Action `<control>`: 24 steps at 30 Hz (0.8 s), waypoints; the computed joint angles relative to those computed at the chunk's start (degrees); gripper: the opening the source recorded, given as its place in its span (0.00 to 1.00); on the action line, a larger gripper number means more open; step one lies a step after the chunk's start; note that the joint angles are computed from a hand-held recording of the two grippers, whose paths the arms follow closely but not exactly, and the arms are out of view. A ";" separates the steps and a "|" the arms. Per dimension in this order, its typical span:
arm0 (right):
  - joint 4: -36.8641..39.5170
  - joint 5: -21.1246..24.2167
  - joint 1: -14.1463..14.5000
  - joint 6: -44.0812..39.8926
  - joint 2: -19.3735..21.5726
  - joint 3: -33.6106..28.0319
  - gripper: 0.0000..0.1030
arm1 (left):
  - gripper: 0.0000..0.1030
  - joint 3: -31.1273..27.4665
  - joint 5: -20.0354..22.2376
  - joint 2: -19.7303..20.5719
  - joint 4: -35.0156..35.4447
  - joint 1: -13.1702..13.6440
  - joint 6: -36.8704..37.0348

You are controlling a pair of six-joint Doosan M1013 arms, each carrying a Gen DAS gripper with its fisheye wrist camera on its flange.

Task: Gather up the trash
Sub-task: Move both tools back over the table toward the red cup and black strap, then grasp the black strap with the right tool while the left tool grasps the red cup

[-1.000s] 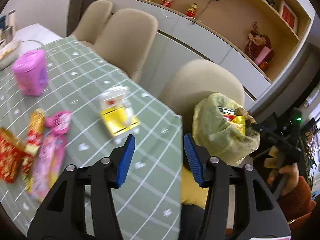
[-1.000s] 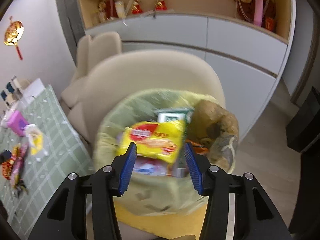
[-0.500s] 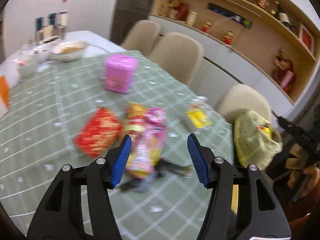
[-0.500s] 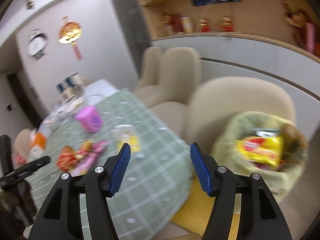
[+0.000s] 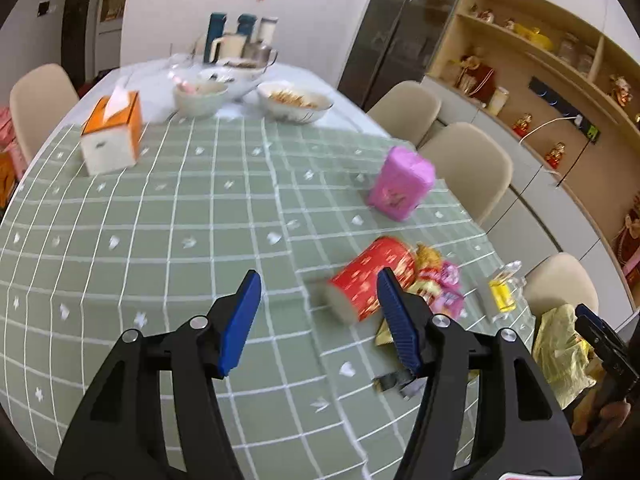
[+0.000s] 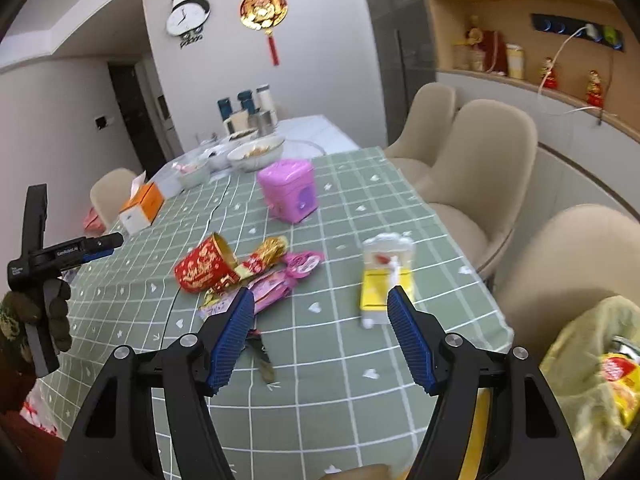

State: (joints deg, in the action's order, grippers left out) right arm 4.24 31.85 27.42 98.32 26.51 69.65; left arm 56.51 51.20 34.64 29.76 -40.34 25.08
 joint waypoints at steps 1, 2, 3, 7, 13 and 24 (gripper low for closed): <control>1.33 0.65 0.01 -1.10 0.57 -0.46 0.64 | 0.56 -0.28 0.92 0.19 -0.73 -0.06 1.02; 5.00 2.09 -0.14 -4.26 1.49 -1.28 0.63 | 0.56 -0.55 1.48 0.36 -1.30 -0.10 1.90; 8.31 3.24 -0.16 -6.95 2.32 -1.85 0.64 | 0.56 -1.02 2.43 0.64 -2.21 -0.22 3.53; 16.14 8.80 0.51 -16.02 5.72 -5.19 0.63 | 0.56 -0.76 2.90 0.45 -3.57 -0.32 4.63; 15.92 16.13 2.24 -21.09 10.75 -11.57 0.63 | 0.56 0.77 0.80 -0.28 -5.88 0.38 5.81; 9.32 24.15 3.43 -19.46 15.70 -19.07 0.47 | 0.56 1.43 -3.94 0.49 -13.69 1.50 11.82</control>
